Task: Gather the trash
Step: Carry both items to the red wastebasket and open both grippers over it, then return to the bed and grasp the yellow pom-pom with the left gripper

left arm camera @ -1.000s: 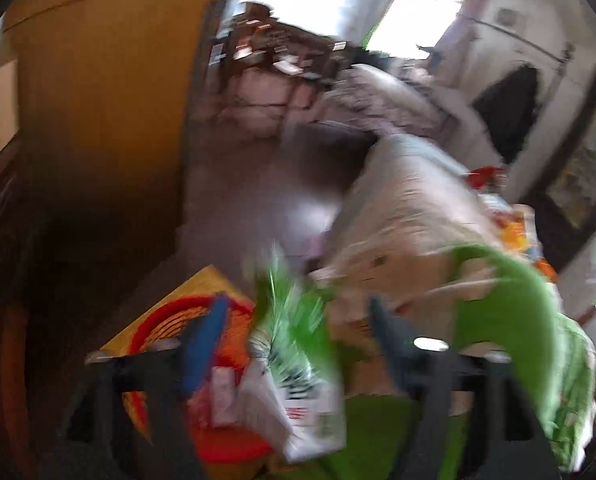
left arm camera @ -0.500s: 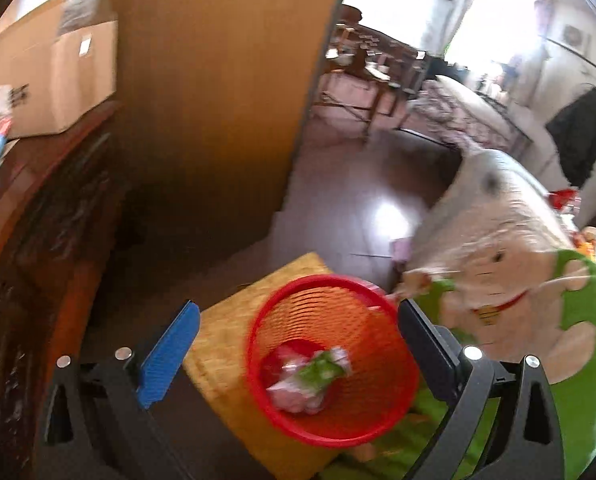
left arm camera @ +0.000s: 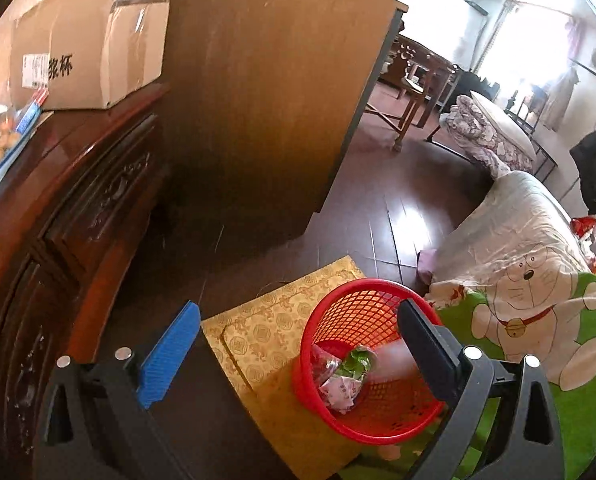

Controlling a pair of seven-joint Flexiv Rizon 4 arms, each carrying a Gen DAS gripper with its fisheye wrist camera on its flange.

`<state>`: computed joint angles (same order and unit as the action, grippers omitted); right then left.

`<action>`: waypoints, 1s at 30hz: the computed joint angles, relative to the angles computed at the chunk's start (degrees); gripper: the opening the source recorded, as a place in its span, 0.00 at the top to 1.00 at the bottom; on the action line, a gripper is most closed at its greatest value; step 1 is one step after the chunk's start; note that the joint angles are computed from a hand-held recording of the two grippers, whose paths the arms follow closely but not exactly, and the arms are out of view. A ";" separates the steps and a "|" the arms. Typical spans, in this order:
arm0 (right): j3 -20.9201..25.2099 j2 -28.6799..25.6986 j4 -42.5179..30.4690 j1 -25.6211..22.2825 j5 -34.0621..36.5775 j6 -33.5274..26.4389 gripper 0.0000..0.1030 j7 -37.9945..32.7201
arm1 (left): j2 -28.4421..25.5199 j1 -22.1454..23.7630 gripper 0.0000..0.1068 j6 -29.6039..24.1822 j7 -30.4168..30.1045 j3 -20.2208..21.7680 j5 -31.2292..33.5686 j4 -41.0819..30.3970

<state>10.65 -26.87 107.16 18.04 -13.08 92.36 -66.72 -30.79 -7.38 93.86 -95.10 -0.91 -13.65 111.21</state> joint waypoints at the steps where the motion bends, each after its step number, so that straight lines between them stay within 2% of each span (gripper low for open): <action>1: -3.92 1.03 1.74 2.48 -1.52 1.59 0.34 2.46 | -0.02 -0.10 0.09 -0.04 0.12 0.00 0.13 -0.11; 2: -5.97 1.57 2.58 4.23 -0.66 2.40 0.34 2.92 | -0.02 -0.20 0.09 -0.15 0.20 -0.09 0.21 -0.23; 4: -6.64 2.11 3.31 4.30 0.13 3.27 0.34 4.12 | 0.09 -0.09 0.09 -0.45 0.63 -0.68 0.38 -0.46; 6: -8.66 2.91 4.62 5.46 0.39 4.60 0.34 5.61 | 0.34 -1.82 0.09 -1.13 0.54 0.88 0.87 -1.05; 9: -17.43 5.25 8.66 11.94 1.28 8.50 0.32 7.96 | 1.04 -3.87 0.09 -1.63 0.37 2.43 1.77 -1.60; 12: -22.72 7.09 11.50 15.86 3.58 11.10 0.30 7.65 | 2.00 -6.96 0.09 -2.33 -0.14 4.98 3.29 -2.45; 14: -26.04 8.94 13.88 18.23 6.32 13.07 0.29 6.39 | 2.62 -9.61 0.09 -2.91 -0.81 7.35 4.82 -3.26; 17: -32.71 10.96 16.78 24.29 11.90 15.80 0.25 3.33 | 3.40 -13.93 0.09 -4.06 -2.44 11.21 7.79 -4.95; 22: -48.00 14.61 22.08 38.55 23.87 20.47 0.23 -6.05 | 4.16 -19.37 0.09 -6.76 -5.45 14.92 13.65 -8.60; 23: -49.68 15.26 22.77 40.06 25.60 21.12 0.21 -7.60 | 4.20 -20.63 0.09 -7.52 -6.30 15.68 15.16 -9.64; 26: -53.70 16.66 24.79 43.08 31.52 24.61 0.18 -12.52 | 3.90 -23.75 0.09 -9.82 -8.59 16.95 19.45 -13.12; 30: -53.65 17.34 25.92 40.93 36.41 27.84 0.16 -15.96 | 2.51 -27.27 0.09 -13.73 -10.88 17.25 25.08 -18.92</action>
<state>-43.00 -9.53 133.07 58.97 23.33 120.19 -82.68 -28.27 -34.65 80.13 -105.98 16.34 11.43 92.29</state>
